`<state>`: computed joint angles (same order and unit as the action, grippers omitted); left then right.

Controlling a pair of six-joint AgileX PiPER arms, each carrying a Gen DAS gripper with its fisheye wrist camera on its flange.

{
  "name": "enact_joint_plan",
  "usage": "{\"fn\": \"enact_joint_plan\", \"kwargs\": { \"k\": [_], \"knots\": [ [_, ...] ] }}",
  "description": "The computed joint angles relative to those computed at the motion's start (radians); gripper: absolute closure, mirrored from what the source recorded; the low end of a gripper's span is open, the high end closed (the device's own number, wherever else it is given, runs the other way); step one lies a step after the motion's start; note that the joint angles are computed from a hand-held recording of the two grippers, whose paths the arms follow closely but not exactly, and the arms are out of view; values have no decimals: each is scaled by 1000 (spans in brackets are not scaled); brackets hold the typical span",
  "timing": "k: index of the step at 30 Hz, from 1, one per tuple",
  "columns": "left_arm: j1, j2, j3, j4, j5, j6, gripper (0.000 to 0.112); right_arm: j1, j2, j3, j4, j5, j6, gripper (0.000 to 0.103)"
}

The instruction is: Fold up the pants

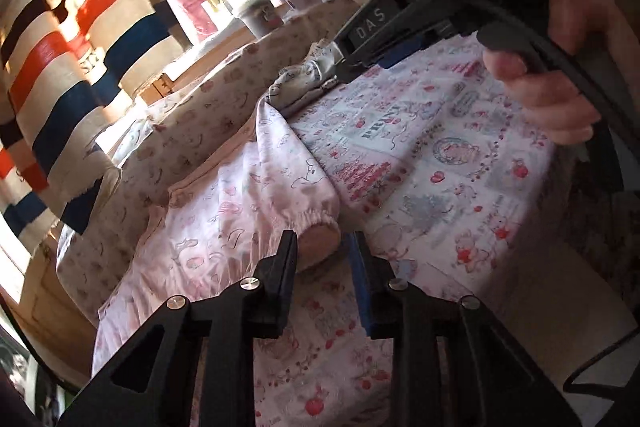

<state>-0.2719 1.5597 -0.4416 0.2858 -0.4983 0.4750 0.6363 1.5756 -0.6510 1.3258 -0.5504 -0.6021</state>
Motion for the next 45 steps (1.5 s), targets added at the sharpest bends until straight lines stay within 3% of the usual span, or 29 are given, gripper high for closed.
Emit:
{"fn": "enact_joint_plan", "kwargs": {
  "k": [7, 9, 10, 12, 17, 20, 22, 25, 27, 30, 33, 35, 39, 45],
  "knots": [
    [-70, 86, -81, -218, 48, 157, 82, -27, -20, 26, -29, -6, 15, 60],
    [-66, 97, -86, -195, 48, 125, 84, -34, -37, 38, -13, -13, -7, 59],
    [-63, 99, -86, -186, 47, 106, 94, -38, -46, 44, -8, -15, -16, 59],
    [-50, 92, -79, -140, 38, 46, 99, -57, -68, 54, -17, -1, -21, 59],
    [-4, 70, -97, 41, 70, -159, 104, -212, -122, 11, -216, 189, 71, 60],
    [15, 53, -98, 128, 63, -259, 104, -334, -82, -163, -226, 375, -47, 60],
    [30, 36, -93, 179, 56, -326, 104, -418, -27, -299, -275, 551, -45, 60],
    [67, 33, -116, 332, 71, -505, 104, -529, 166, -599, -325, 804, 5, 60],
    [73, 44, -132, 358, 82, -541, 104, -564, 311, -799, -445, 897, 130, 60],
    [110, 36, -136, 426, 69, -608, 104, -582, 546, -1099, -726, 965, 423, 60],
    [157, 38, -151, 537, 53, -726, 104, -627, 735, -1382, -746, 1163, 527, 60],
    [166, 47, -158, 589, 46, -759, 104, -636, 785, -1448, -745, 1182, 555, 60],
    [163, 47, -152, 587, 34, -747, 104, -601, 874, -1601, -1030, 1241, 761, 60],
    [164, 75, -147, 610, 13, -772, 104, -593, 991, -1796, -1083, 1333, 783, 67]
  ]
}}
